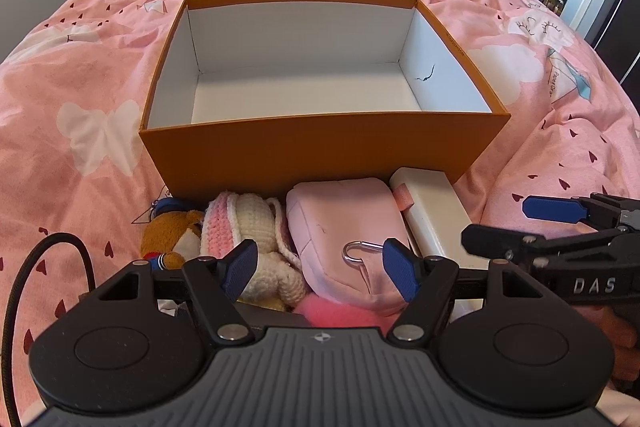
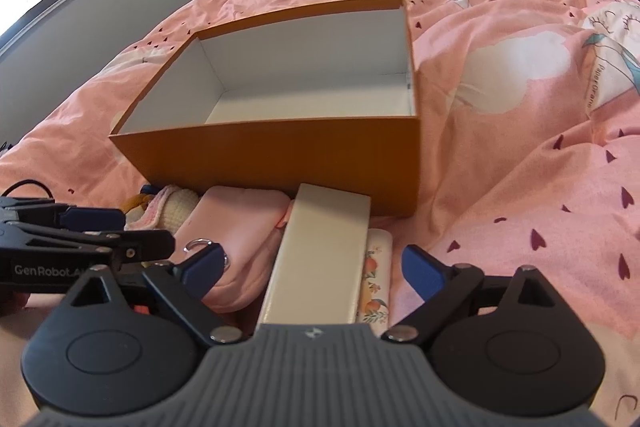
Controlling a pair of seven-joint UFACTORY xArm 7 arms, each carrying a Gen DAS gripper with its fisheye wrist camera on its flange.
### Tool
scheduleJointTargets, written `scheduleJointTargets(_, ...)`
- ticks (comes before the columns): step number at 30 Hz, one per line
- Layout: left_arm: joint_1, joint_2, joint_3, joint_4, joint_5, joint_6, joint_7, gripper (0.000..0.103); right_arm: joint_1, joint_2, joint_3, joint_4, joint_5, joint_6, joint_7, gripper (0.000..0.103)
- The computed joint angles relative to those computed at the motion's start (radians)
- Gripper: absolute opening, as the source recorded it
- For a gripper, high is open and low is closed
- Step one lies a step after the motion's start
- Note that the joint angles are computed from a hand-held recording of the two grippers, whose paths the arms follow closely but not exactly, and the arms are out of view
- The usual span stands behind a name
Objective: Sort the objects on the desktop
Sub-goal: 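Move the right tool to the white box while the left tool approaches the pink pouch, then close the right tool on the white box while the left tool grasps the pink pouch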
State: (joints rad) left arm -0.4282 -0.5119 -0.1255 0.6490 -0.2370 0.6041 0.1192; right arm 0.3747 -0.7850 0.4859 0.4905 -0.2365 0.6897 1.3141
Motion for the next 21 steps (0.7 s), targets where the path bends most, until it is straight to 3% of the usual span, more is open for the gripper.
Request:
scheduleJointTargets(2, 0.000, 0.002, 0.010, 0.009, -0.010, 0.009, 0.000, 0.076, 0.008, -0.012, -0.015, -0.004, 0.012, 0.015, -0.003, 0.078)
scheduleJointTargets(8, 0.009, 0.020, 0.025, 0.030, -0.031, 0.045, -0.003, 0.054, 0.042, 0.046, -0.052, 0.001, 0.059, -0.014, -0.058, 0.060)
scheduleJointTargets(11, 0.009, 0.020, 0.026, 0.029, -0.044, 0.051, 0.008, 0.053, 0.055, 0.081, -0.070, 0.001, 0.087, -0.028, -0.074, 0.056)
scheduleJointTargets(16, 0.011, 0.022, 0.026, 0.027, -0.059, 0.052, 0.016, 0.053, 0.059, 0.088, -0.078, -0.009, 0.109, -0.048, -0.075, 0.058)
scheduleJointTargets(21, 0.015, 0.030, 0.018, 0.031, -0.059, 0.066, 0.014, 0.053, 0.059, 0.156, -0.086, 0.024, 0.101, -0.046, -0.119, 0.068)
